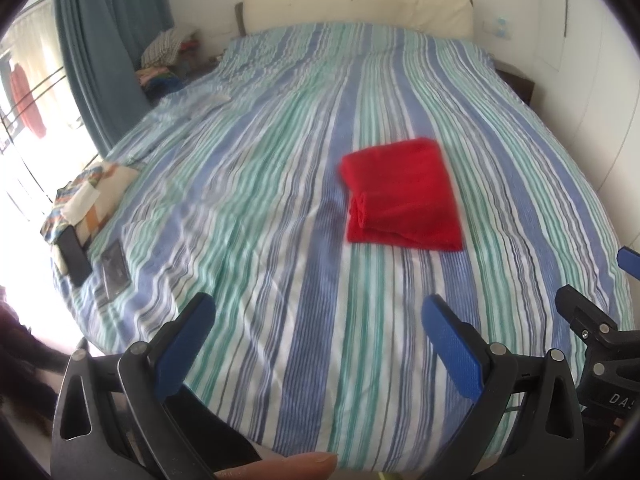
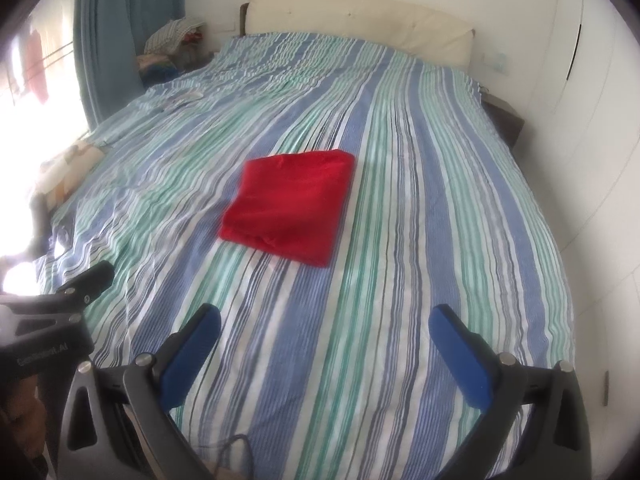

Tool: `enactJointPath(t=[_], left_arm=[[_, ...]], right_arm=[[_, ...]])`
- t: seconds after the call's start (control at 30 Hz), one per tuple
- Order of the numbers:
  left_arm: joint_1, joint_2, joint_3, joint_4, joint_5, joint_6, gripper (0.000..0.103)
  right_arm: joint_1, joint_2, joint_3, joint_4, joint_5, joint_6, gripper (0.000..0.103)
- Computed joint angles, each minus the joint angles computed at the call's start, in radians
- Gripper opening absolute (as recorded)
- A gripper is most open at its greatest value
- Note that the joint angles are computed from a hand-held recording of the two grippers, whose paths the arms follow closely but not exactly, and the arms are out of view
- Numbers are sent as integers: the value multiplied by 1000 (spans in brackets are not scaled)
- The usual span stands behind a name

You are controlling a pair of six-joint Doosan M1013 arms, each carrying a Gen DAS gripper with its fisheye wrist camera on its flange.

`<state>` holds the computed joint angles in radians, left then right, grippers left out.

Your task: Fold small clothes

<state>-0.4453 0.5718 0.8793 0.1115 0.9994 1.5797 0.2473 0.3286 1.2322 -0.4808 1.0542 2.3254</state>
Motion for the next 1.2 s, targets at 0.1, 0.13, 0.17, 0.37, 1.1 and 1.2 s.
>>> enactJointPath(t=[0.1, 0.13, 0.17, 0.37, 1.1, 1.2], left_arm=[[1, -1, -2, -11, -2, 0, 103], [0, -3, 0, -10, -5, 2, 103], [-1, -4, 2, -5, -9, 3, 103], [-4, -7, 3, -24, -18, 36, 102], [-8, -3, -4, -85, -15, 93, 102], [-14, -13, 12, -55, -43, 72, 102]], right_arm=[[2, 1, -4, 2, 4, -2, 102], [2, 1, -4, 2, 5, -2, 102], [1, 1, -2, 2, 0, -2, 102], [7, 7, -13, -18, 18, 13, 102], [8, 6, -17, -63, 65, 35, 102], [7, 6, -17, -61, 64, 34, 102]])
